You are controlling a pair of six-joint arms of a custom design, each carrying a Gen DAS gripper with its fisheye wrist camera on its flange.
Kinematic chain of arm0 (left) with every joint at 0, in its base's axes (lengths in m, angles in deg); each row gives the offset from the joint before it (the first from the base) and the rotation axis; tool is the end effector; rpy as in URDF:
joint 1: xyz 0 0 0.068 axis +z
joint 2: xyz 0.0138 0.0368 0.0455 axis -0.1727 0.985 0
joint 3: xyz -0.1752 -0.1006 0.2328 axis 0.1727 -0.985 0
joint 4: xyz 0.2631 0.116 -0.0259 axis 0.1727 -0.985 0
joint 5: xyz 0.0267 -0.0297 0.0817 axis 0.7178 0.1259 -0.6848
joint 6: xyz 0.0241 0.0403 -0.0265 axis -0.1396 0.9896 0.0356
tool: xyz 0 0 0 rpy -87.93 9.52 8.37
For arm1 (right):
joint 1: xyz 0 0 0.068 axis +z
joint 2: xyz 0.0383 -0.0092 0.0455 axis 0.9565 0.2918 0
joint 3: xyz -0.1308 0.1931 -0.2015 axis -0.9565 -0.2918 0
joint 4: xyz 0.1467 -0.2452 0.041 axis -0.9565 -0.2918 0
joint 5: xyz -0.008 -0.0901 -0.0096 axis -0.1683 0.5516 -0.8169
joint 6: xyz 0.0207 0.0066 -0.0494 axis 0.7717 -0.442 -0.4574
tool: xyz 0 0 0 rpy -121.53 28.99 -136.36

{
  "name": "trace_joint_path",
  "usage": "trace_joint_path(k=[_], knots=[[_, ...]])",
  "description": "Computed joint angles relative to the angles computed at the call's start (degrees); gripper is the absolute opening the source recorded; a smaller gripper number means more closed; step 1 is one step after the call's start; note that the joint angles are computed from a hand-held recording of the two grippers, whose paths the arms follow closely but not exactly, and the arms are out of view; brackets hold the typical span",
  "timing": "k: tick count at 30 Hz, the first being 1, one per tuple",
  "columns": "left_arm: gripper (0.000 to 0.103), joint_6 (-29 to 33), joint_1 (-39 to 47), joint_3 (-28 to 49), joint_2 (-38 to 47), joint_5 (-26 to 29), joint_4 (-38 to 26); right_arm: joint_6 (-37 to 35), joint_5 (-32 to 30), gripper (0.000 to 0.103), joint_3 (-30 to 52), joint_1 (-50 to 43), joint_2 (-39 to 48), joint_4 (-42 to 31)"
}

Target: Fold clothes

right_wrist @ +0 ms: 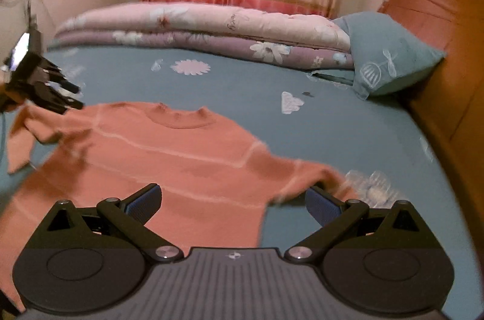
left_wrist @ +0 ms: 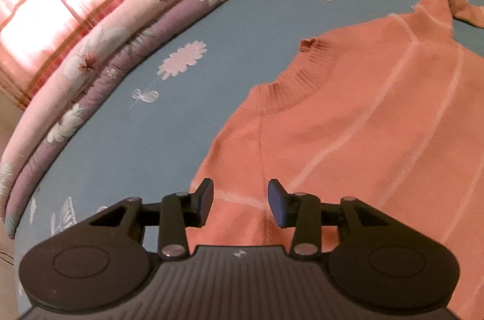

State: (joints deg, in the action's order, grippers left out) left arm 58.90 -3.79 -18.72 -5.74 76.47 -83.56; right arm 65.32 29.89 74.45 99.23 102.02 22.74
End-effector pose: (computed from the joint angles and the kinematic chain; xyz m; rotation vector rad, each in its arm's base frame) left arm 0.1428 0.0221 0.1550 0.3248 2.4542 0.4685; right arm 0.1934 0.1004 0.2111 -0.8648 2.1044 0.2551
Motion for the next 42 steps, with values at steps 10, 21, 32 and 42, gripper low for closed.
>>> trace_joint_path(k=[10, 21, 32, 42], knots=[[0.04, -9.0, -2.1, -0.3, 9.5, 13.2, 6.6, 0.2, -12.4, 0.067, 27.0, -1.3, 40.1, -2.5], [0.051, -12.0, -5.1, -4.7, 37.4, 16.4, 34.1, -3.2, -15.2, 0.059, 31.3, -4.2, 58.7, 3.2], [0.064, -9.2, -4.1, -7.4, 22.2, 16.5, 29.3, -11.7, -14.4, 0.069, 23.7, -0.4, 53.3, 15.8], [0.042, -8.9, 4.4, 6.5, 36.8, 21.4, 28.5, -18.9, -12.4, 0.064, 42.7, 4.3, 59.1, 3.2]])
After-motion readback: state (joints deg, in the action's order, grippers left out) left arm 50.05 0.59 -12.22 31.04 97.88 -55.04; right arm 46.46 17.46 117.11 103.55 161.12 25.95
